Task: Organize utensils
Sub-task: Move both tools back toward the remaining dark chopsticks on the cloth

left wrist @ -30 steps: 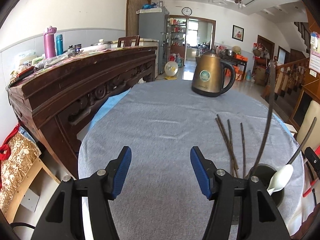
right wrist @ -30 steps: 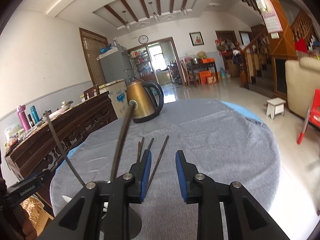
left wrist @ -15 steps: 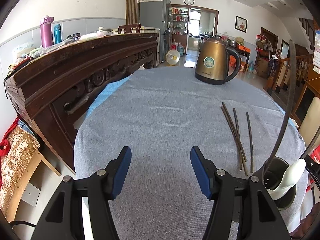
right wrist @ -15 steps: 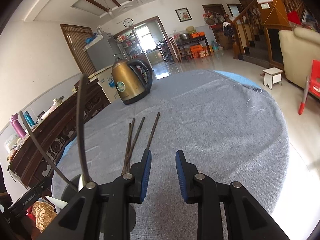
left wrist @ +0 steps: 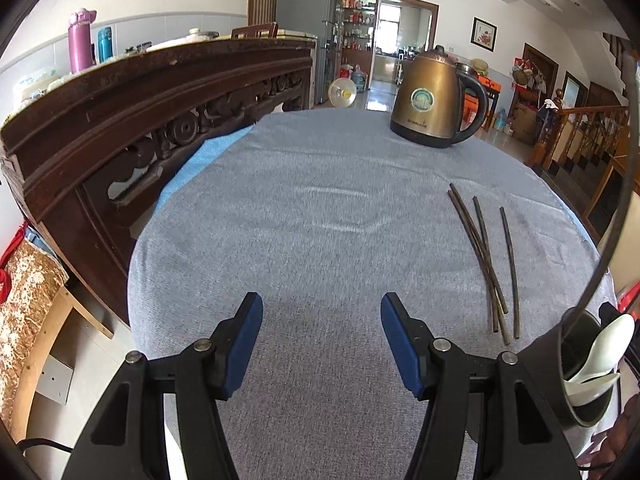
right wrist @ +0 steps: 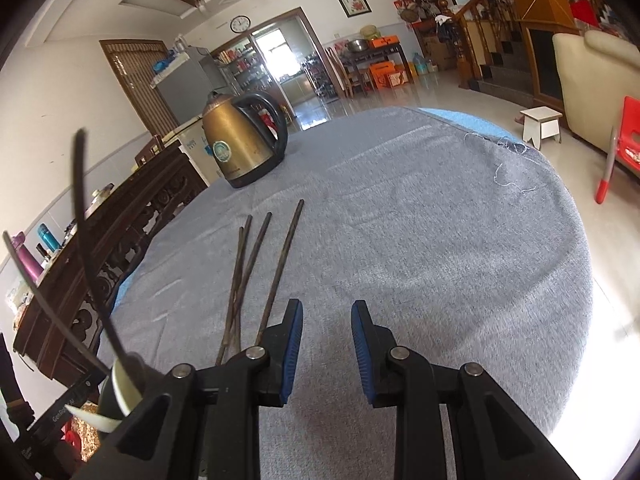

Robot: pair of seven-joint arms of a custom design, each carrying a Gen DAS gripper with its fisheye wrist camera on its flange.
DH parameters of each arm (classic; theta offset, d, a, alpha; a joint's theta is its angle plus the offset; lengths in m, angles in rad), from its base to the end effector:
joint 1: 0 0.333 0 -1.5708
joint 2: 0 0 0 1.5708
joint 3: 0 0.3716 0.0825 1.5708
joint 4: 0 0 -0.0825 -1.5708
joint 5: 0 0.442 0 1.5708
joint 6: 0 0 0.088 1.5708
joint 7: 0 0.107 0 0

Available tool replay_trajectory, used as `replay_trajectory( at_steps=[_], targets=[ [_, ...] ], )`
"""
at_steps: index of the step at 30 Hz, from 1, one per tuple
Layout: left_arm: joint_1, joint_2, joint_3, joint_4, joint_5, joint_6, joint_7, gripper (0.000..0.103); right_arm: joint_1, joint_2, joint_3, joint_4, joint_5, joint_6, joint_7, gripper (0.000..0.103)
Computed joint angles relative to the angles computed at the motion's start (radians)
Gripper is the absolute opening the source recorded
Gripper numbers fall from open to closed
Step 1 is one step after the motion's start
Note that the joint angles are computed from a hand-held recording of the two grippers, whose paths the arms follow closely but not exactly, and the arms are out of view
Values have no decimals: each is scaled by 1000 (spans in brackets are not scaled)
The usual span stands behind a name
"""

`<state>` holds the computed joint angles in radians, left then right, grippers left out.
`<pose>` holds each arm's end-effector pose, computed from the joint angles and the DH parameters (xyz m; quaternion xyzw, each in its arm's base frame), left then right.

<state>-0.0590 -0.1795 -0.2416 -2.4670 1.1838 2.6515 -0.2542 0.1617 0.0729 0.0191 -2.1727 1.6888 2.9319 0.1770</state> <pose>0.4812 -0.1766 0.4000 -0.7994 0.4577 -0.2324 0.3122 0.5990 0.0450 0.4031 -0.6264 0.6352 -0.1495 0.4264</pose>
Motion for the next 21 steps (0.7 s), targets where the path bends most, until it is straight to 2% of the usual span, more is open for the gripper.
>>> replay_trajectory(
  at_steps=[5,6,10,12,14,16,19,21],
  targets=[
    [15,29,25,4,-11,47,29,62,-28,49,-5,48,-264,-58,250,28],
    [19,37,30,8,-14,61,40,62,-34,69,-8,69,-349,-75,327,28],
    [36,79,62,34,-68,137,138,62,-64,142,5,156,-559,-126,515,28],
    [46,108,81,58,-119,190,226,63,-72,177,14,206,-644,-145,584,28],
    [49,152,99,97,-222,227,369,63,-77,214,20,263,-728,-178,664,28],
    [48,188,110,132,-325,245,494,63,-77,265,23,346,-825,-235,745,29],
    [43,255,121,207,-496,259,696,63,-69,335,27,450,-944,-272,848,29],
    [48,301,110,262,-660,257,865,63,-59,384,24,526,-1027,-322,928,29]
  ],
)
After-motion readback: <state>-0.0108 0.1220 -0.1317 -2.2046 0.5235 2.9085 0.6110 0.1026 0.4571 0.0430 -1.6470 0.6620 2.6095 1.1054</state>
